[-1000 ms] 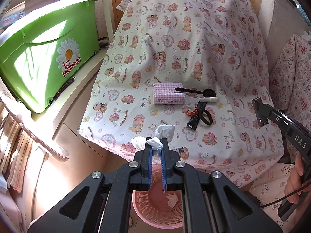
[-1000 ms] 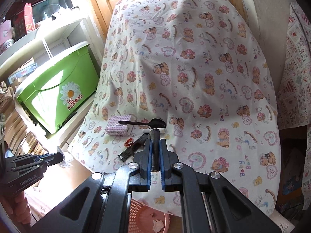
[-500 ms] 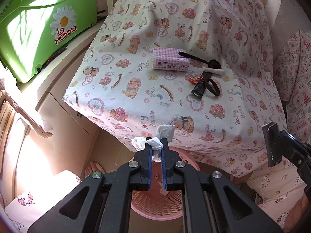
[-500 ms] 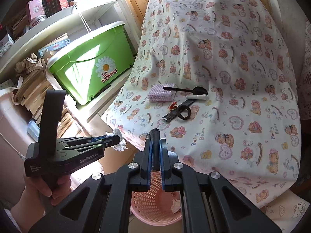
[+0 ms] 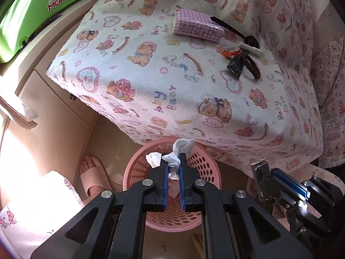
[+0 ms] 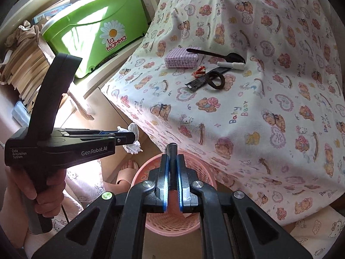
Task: Collect trash
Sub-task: 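Carry both tools over the wastebasket and open them to drop the items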
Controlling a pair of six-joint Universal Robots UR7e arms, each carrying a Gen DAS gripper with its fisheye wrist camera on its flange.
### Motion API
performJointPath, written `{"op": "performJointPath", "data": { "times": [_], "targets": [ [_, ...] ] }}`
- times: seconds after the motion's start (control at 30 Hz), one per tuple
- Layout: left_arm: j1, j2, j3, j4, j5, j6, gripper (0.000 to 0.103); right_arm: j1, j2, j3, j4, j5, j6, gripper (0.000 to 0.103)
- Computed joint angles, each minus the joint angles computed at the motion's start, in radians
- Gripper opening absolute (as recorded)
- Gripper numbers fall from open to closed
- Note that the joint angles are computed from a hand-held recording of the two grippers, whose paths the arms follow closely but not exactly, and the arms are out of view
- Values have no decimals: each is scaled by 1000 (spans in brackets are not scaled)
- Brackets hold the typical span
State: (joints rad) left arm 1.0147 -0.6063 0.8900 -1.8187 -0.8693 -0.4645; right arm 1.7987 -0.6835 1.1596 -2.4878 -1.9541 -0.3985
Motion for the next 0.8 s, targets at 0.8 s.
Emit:
{"op": "performJointPath", "data": {
  "times": [0.8],
  "targets": [
    [92,144,-147,308,-48,-171,10,-61,149,-108,249,-162,118,8]
  ]
}}
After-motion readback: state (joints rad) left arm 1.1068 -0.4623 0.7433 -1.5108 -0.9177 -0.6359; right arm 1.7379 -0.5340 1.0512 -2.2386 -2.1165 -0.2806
